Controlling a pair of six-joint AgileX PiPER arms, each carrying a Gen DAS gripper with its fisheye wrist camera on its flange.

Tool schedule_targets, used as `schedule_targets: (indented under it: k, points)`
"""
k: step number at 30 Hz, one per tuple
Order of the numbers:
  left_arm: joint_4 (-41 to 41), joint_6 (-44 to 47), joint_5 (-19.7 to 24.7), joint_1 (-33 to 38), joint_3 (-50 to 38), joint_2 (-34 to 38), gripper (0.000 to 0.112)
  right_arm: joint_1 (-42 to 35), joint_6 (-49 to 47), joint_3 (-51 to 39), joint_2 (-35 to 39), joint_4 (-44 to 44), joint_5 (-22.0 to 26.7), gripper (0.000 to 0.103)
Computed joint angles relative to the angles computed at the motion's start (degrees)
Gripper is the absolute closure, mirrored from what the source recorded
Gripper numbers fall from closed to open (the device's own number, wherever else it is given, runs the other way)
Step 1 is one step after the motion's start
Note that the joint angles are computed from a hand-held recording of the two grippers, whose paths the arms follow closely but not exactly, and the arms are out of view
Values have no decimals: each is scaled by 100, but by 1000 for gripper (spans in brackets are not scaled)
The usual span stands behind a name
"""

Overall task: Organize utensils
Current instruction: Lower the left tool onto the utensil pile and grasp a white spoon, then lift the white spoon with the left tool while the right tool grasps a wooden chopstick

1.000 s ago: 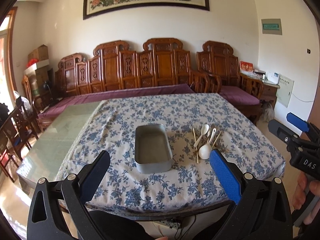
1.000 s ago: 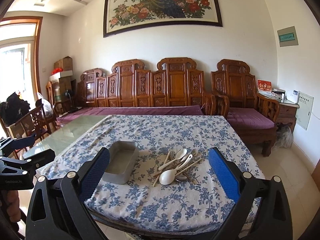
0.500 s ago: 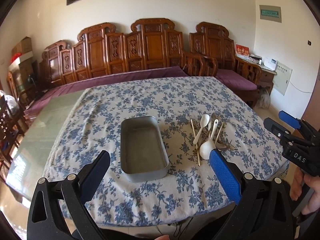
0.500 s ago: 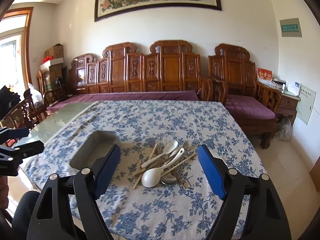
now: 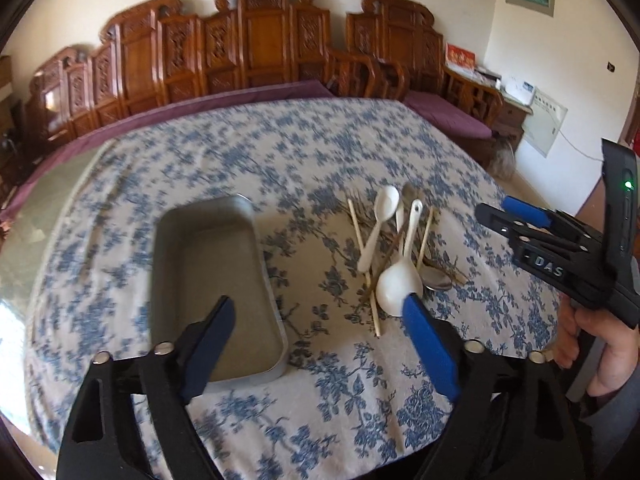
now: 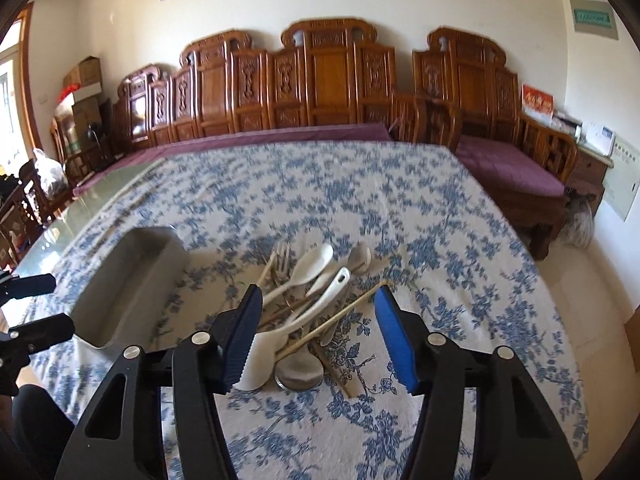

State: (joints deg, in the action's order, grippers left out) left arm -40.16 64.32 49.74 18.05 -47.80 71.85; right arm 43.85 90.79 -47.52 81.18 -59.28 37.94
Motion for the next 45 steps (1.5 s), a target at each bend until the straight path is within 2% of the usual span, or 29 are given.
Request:
schedule_targets:
  k: [5,9,15,24,27,31,34,36,37,42,45]
  points:
    - [213,-356,-637,-804,-66,581,51,-361,75,282,207,-98,-719,50]
    - [347,-776,-906,-1399,-383,1278,59,-507,278,457,181,-255,-1037,50]
    - [632,-1409,-1225,-2062,-960,2209,71,-748,298,578,253,-214,-1284,50]
    - [1190,-1894,-1529,-2937,-1768,3066,89,-1088,437,770,149,-301,-1586,50]
    - [1395,-2056,-1569,-3150,-1988,3279,91,-1176,515,810,117,-356,-1704,50]
    - [2122,-2710,-1565,-3393,-2338,3623,93,-1219,511,815,125,-384,-1756,50]
    - [2071,-2722,-1459,-3353,-2454,3692,94,-1259,593,835,122,-444,-1807,50]
    - [2006,-2686,-1371,-3316,-2500,3709,103,-1272,600,825,132,-440,-1828,50]
    - [2042,-2706,-1365,-3316,-2502,3708,104,-1275,595,825,132,-439,-1828,50]
    - [2198,-2801,-1208,-3303,-2528,3744,104,-1225,516,785,191,-380,-1775,50]
    - [2264,-2828,-1297,-3316,-2398,3646,105,-1210,515,793,189,-387,-1746,50]
